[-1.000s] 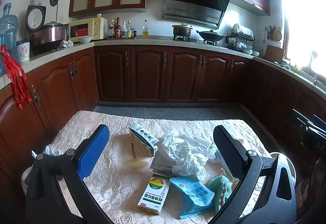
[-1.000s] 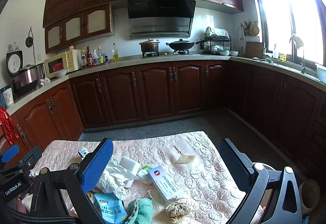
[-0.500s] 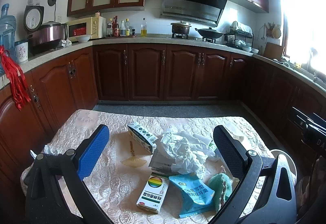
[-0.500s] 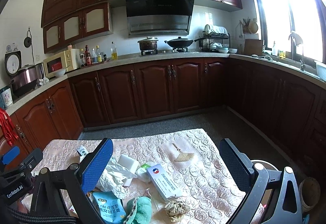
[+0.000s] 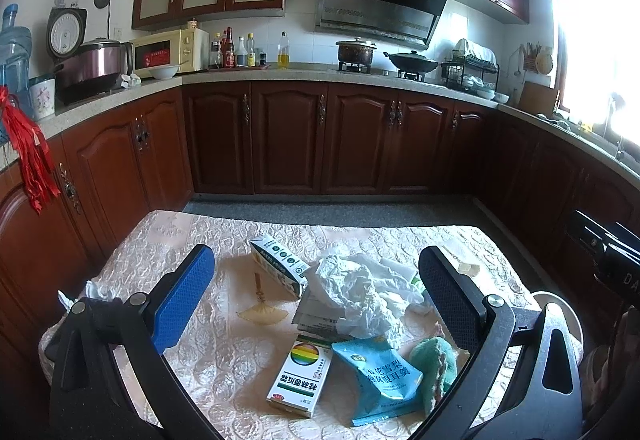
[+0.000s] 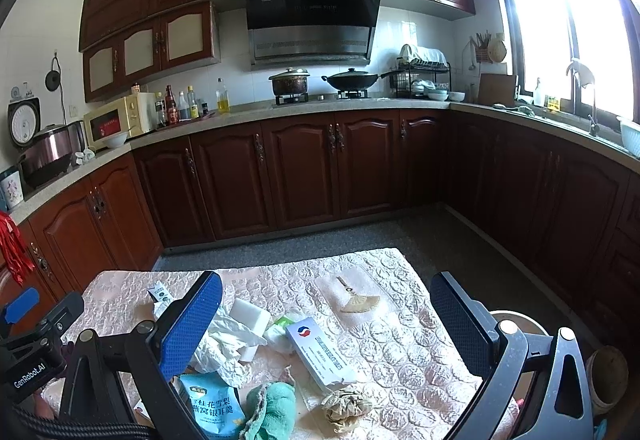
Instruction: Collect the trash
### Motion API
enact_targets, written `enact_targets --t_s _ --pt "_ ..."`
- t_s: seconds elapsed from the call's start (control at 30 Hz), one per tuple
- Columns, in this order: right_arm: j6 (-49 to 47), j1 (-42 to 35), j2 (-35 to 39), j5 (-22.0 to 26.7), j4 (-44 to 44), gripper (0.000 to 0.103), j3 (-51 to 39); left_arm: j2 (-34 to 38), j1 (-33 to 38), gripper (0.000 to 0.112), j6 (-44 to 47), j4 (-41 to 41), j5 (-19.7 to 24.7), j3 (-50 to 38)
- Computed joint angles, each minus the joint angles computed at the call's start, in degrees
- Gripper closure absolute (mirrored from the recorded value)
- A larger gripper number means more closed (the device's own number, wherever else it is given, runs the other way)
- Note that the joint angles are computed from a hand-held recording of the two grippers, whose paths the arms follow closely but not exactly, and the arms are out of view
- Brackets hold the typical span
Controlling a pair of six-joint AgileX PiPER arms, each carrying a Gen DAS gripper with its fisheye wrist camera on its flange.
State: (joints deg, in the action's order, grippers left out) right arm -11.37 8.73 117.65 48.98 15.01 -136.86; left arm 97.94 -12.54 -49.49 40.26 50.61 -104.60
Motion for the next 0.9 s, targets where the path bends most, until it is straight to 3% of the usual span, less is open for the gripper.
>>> enact_targets --t_s 0.23,0.4,0.67,0.9 --pt "-1.3 0.0 -0.4 -1.1 -0.1 0.0 1.6 0.0 0.0 0.011 -0.1 0.0 -0.2 0.5" --pt "0.0 0.0 1.1 1.7 -0.9 0.0 -1.8 0.1 -0.1 0.011 -0.2 0.2 -0.2 0.7" --pt "-0.2 0.1 1.6 1.8 -1.0 0.0 -2.0 0.6 0.4 0.011 0.5 -1.0 -0.2 0.6" --pt "2.1 0.6 5.6 8.7 -3.2 0.0 -10.8 0.6 0.6 0.011 0.7 -1.4 -0.4 0.9"
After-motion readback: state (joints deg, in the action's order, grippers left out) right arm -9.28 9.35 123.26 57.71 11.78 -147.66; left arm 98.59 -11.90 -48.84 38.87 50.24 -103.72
